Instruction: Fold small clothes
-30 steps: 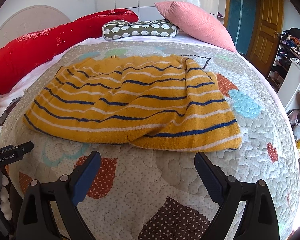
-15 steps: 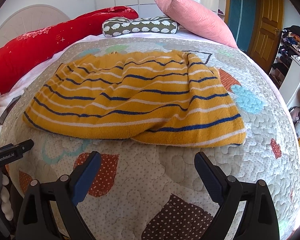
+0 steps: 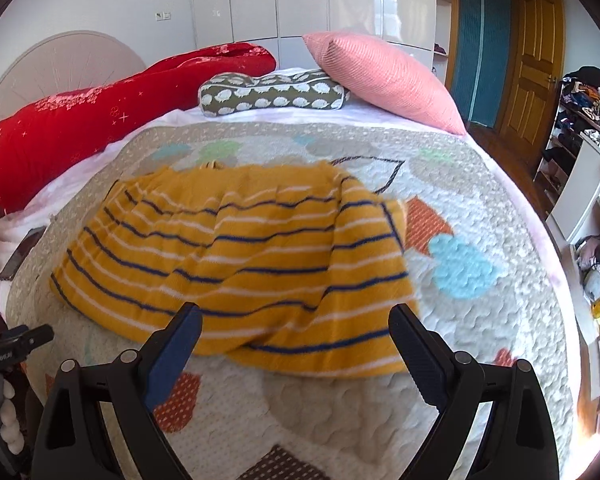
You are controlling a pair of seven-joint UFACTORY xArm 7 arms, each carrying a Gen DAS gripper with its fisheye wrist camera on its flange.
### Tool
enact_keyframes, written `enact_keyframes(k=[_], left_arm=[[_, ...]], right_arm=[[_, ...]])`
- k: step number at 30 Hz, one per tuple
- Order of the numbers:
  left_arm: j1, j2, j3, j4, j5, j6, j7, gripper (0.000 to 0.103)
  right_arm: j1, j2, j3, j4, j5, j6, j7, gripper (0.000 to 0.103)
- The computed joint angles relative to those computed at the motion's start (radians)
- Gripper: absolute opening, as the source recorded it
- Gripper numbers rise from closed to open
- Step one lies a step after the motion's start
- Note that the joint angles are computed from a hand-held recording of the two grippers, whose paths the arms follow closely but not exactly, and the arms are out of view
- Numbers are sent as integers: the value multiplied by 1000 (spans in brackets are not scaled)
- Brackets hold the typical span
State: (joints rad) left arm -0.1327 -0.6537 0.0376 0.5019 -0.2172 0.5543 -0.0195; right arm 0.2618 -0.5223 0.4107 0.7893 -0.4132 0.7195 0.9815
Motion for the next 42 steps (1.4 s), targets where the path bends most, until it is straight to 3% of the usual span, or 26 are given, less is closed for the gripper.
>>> enact_keyframes(k=[3,5,6,7,11,14,17,18,19,20,21,22,29,33,35,39,42], left_arm=[[-38,74,9,88,-13,-33,43,96],[-103,169,56,190,-74,-32,123,96],[-129,230,73,251,-109,-20,171,96],[-134,299,70,318,-127,-5,193,96],[-123,573,34,580,-148,43,261,96],[-89,777,0,793,-168,149,289,95],[-76,911,-34,932,-82,201,252,82],[-79,944,-41,968,-39,223,229,65],[-77,957,-51,981,-14,234,219,52],[-76,954,-60,978,8,219,204,45],[-59,940,-81,969,-12,214,216,20],[-42,926,-98,963,-27,217,217,12],[11,670,-135,743,-171,132,292,10],[-18,400,-80,523,-344,118,417,10],[-46,239,-38,395,-385,128,446,10],[-63,-99,42,146,-371,201,432,11],[-8,-295,47,2,-260,287,382,21]], right_arm=[[-52,50,-39,29,-40,-30,-37,96],[-76,124,-55,78,-68,-30,-69,90],[-78,163,-72,101,-72,-37,-96,83],[-75,205,-89,129,-72,-43,-125,78],[-39,368,-166,236,0,-93,-240,77],[-6,480,-209,318,81,-118,-332,77],[20,580,-233,395,110,-111,-387,77],[29,609,-240,419,123,-100,-406,72],[37,631,-248,434,129,-102,-423,45],[43,647,-254,448,145,-105,-444,28],[50,651,-261,453,149,-107,-442,14],[54,646,-268,455,161,-115,-432,8],[50,451,-263,325,182,-204,-352,6],[53,244,-207,194,182,-226,-323,6],[81,109,-184,97,233,-240,-330,6],[187,-166,-120,-92,358,-208,-312,6],[324,-300,-100,-199,476,-154,-304,7]])
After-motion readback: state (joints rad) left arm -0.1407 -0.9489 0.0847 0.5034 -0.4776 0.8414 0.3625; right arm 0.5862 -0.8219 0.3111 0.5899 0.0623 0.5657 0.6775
